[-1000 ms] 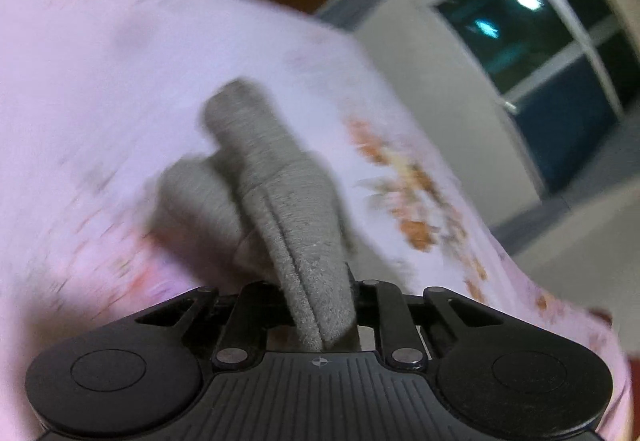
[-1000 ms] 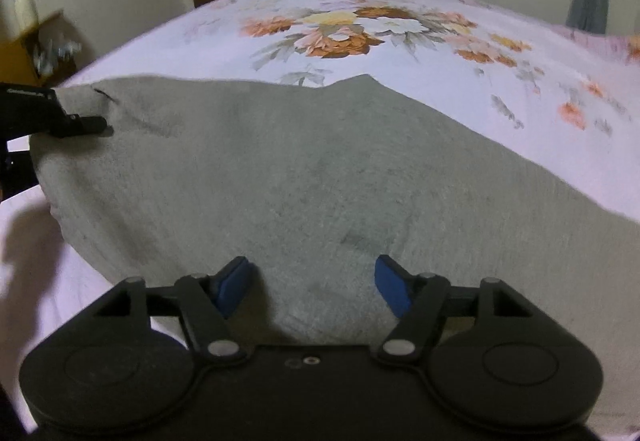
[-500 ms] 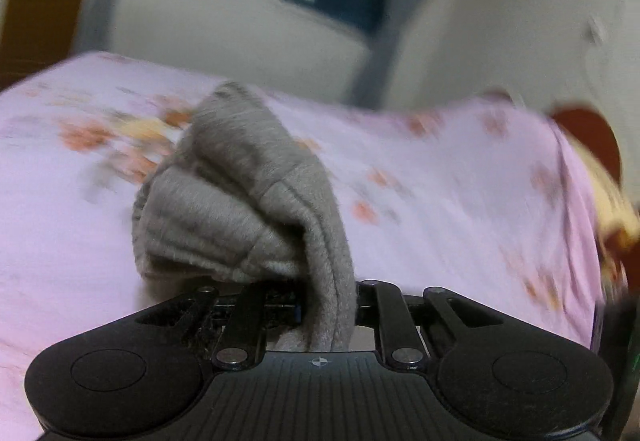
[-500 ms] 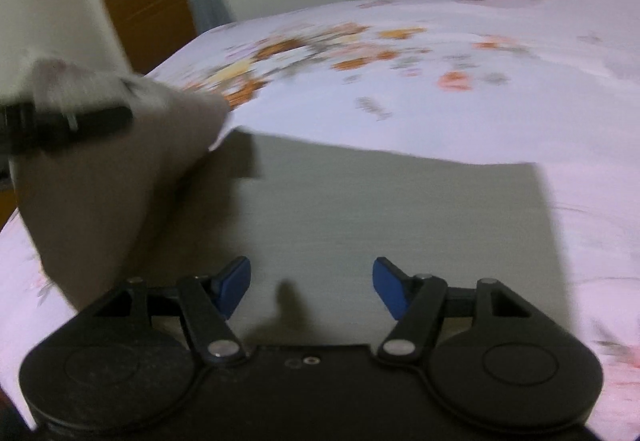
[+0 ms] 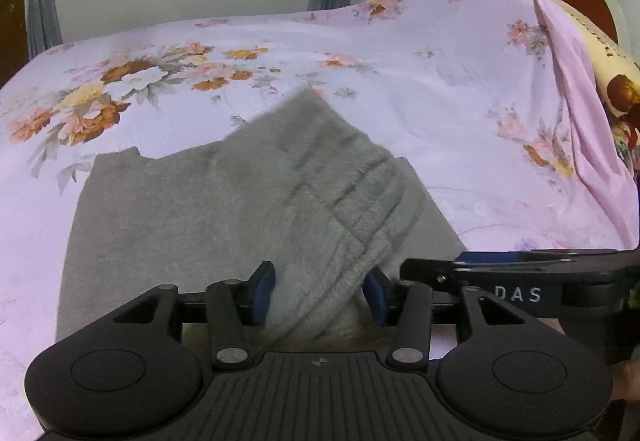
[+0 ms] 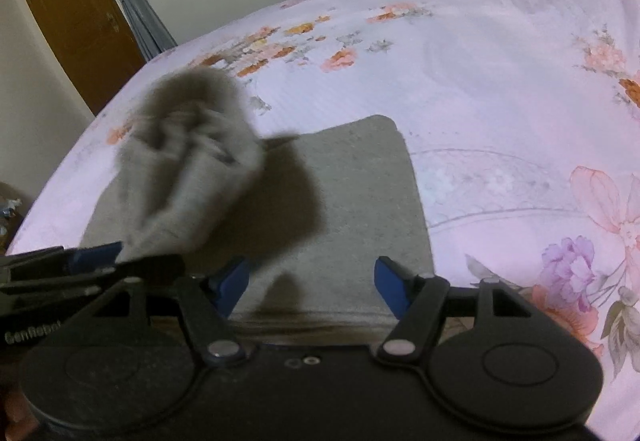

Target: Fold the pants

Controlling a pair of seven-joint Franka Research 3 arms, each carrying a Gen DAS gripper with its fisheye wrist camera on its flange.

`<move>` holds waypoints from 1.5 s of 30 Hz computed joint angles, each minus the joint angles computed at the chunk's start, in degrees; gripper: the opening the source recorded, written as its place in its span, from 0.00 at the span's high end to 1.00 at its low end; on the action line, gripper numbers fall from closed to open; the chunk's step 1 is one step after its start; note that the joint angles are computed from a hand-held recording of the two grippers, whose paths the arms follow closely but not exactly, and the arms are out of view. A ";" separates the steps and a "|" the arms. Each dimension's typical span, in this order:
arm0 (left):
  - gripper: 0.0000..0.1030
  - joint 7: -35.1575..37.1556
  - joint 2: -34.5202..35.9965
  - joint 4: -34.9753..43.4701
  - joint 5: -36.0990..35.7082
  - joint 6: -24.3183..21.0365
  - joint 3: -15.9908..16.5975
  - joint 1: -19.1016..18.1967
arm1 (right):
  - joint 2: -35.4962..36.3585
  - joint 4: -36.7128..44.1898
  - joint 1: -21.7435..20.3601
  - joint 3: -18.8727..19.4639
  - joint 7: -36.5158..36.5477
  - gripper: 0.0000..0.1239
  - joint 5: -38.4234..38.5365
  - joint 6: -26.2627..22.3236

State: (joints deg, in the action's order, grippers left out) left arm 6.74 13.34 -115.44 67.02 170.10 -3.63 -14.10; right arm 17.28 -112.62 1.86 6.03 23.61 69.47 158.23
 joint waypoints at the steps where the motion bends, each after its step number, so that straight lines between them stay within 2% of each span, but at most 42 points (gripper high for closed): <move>1: 0.53 -0.68 0.59 0.54 0.30 0.12 0.14 -0.15 | -0.15 -0.12 -0.17 0.12 -0.52 0.43 0.38 -0.35; 4: 0.53 -7.92 -1.73 -1.30 5.11 -0.61 1.12 -1.20 | -0.85 -0.73 -0.49 -0.20 -0.71 0.43 0.87 -1.81; 6: 0.52 -10.00 -3.12 -2.19 6.03 -2.16 0.35 -0.52 | -1.02 -0.84 -0.56 -0.47 0.21 0.43 1.03 -2.90; 8: 0.52 -10.42 -3.72 -2.64 6.18 -3.55 -0.47 0.46 | -1.22 -0.89 -0.61 -0.62 0.77 0.42 1.54 -3.92; 12: 0.52 -10.93 -4.73 -3.91 5.13 -6.47 -1.67 1.95 | -1.36 -0.48 -0.66 -0.96 2.64 0.32 2.10 -6.68; 16: 0.51 -11.43 -4.40 -4.93 3.74 -7.31 -2.16 3.17 | -0.56 0.58 -0.65 -1.37 6.31 0.31 1.65 -9.25; 19: 0.51 -9.95 -3.15 -5.94 0.42 -5.57 -2.08 4.28 | -0.02 1.25 -0.63 -1.41 8.14 0.29 1.15 -10.21; 22: 0.51 -19.21 -2.54 -6.53 8.68 -2.63 0.09 3.71 | 0.47 1.75 -0.35 -1.32 9.36 0.29 0.07 -10.20; 27: 0.51 -26.14 -2.36 -6.54 14.18 -0.02 0.17 4.86 | 2.19 3.47 -0.05 -0.81 12.17 0.29 -1.39 -9.55; 29: 0.51 -27.75 -2.21 -6.40 15.64 0.52 0.05 5.29 | 2.75 4.17 -0.33 -0.20 11.94 0.32 -0.72 -9.84; 31: 0.51 -27.44 -2.20 -6.45 15.77 0.49 -0.27 5.61 | 3.47 4.99 -0.19 0.30 12.71 0.43 -0.50 -10.19; 36: 0.51 -31.34 -3.01 -6.85 19.33 -0.08 -0.56 6.00 | 3.64 5.05 0.62 1.94 9.52 0.60 1.54 -5.52; 40: 0.51 -37.00 -5.21 -8.33 22.39 -3.65 -1.40 6.43 | -0.15 3.18 -0.18 3.07 -5.37 0.64 11.31 -4.50; 43: 0.51 -38.58 -5.52 -8.55 22.70 -3.74 -1.92 7.50 | -0.92 3.49 0.59 1.25 -6.35 0.64 11.76 -6.22; 45: 0.51 -37.16 -5.35 -8.73 21.22 -3.87 -2.20 7.91 | -0.61 3.53 1.15 0.10 -3.70 0.63 9.29 -6.81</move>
State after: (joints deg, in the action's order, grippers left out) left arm -30.41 7.99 -124.17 88.24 166.22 -5.83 -6.19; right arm 16.67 -109.09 3.00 6.12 19.91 78.76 151.42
